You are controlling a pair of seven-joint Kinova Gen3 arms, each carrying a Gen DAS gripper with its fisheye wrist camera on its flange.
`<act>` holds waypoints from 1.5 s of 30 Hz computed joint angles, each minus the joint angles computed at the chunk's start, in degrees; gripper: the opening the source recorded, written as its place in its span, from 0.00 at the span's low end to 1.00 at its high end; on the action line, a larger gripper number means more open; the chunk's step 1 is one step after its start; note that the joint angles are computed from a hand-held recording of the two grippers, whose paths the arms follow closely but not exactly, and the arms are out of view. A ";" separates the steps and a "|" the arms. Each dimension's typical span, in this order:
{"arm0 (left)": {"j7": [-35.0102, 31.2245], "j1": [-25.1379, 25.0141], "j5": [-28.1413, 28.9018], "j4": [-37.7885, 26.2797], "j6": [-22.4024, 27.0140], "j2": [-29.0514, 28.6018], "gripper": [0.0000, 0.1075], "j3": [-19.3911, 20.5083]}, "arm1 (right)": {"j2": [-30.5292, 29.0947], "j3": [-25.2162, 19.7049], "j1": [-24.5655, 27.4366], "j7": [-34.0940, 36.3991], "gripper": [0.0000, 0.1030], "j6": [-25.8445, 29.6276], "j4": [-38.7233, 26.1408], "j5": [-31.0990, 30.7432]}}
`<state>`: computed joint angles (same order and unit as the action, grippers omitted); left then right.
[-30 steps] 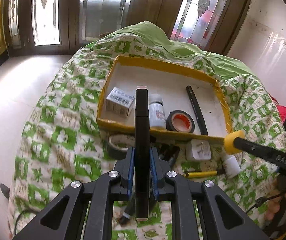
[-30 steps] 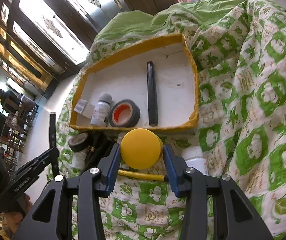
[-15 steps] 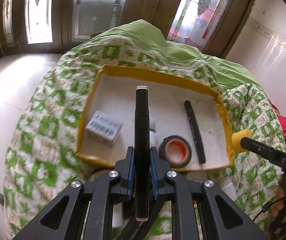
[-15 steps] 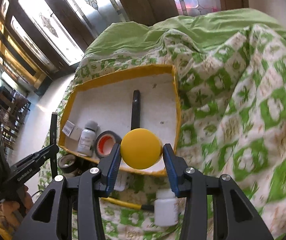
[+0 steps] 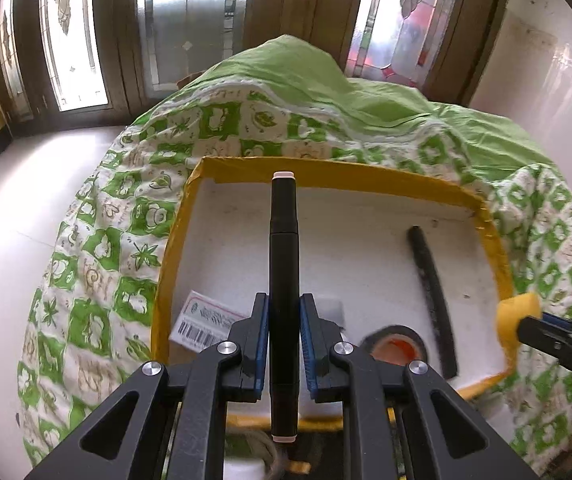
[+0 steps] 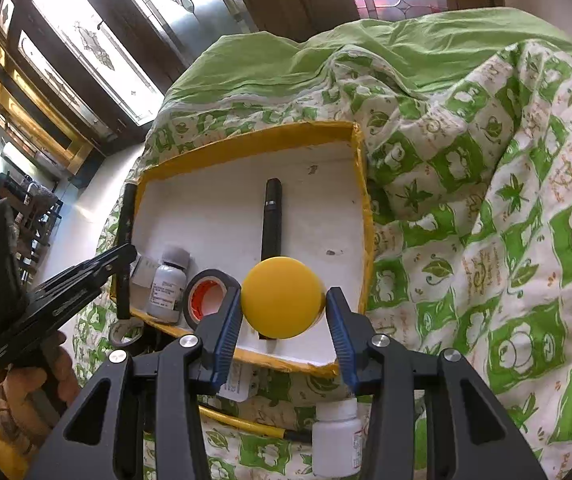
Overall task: Organize rigid objects
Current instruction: 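Carry marker and lid into the tray while the left tool opens to release the marker, then open the right tool to set the yellow lid in the tray, then withdraw both tools from the tray toward the remaining items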
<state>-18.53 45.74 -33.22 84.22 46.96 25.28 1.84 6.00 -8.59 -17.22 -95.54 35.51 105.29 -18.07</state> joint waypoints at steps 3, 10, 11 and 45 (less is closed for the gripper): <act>-0.13 -0.54 0.34 -0.77 0.11 1.44 0.13 -0.13 | 0.76 0.11 -0.53 -1.26 0.41 0.01 -0.61 1.45; -1.39 -1.26 2.84 -0.82 -2.34 3.08 0.13 -0.37 | 2.54 0.22 -1.74 -4.12 0.41 0.57 -2.19 4.83; -1.54 -1.09 3.00 -0.79 -2.49 3.21 0.13 -0.49 | 2.85 0.23 -1.86 -4.46 0.41 0.71 -2.45 5.28; 17.08 10.98 -11.62 3.96 15.35 -2.42 0.75 4.51 | -1.61 -0.51 -4.19 -12.42 0.56 -6.46 5.39 11.82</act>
